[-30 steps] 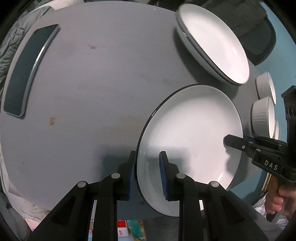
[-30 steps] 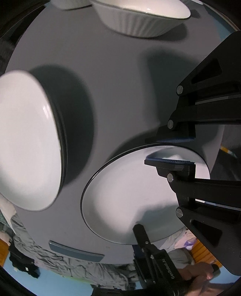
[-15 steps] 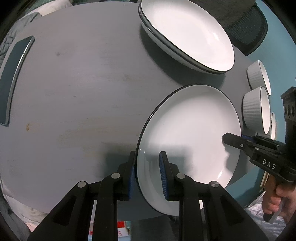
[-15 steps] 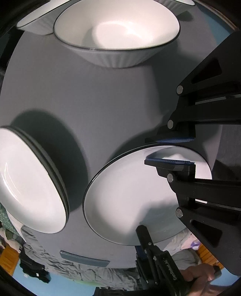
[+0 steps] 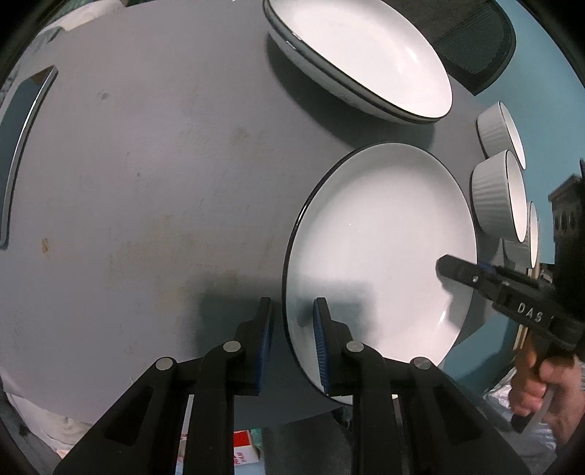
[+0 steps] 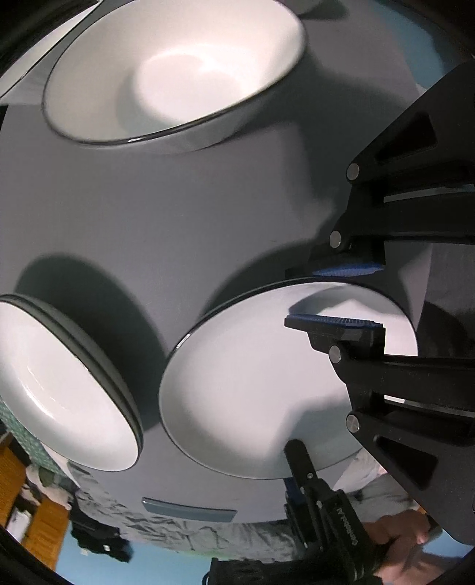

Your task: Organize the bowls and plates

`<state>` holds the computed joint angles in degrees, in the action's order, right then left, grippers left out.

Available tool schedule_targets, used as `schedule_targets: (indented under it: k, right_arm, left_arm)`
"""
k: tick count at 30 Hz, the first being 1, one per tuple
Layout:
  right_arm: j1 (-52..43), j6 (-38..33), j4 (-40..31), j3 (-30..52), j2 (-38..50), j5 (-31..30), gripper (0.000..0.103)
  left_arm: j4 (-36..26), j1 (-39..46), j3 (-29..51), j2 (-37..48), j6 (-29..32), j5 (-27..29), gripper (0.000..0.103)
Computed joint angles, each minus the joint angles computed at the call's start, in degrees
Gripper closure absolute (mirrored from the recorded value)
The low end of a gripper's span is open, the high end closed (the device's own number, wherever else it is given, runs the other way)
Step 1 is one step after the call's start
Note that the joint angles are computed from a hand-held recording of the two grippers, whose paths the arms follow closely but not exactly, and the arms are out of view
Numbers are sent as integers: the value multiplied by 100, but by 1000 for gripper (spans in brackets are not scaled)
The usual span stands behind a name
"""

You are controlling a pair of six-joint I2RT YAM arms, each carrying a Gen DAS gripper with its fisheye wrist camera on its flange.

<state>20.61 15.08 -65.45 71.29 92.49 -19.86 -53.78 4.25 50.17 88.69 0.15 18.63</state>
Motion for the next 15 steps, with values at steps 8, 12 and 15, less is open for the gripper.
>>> schedule_targets:
  k: [8,12,15]
  right_arm:
    - [-55,452,413,-433,-334,-79,82]
    - [-181,231,411,-535,-456,-10,84]
    - [-203,183,341,-511,-451,-15,84]
  left_arm:
    - [199,-182,-110,-54,-188,31,83]
    - [256,-414,-97,-54,-337,-42,83]
    - [244,-484,-78,-74,-374,-123,84]
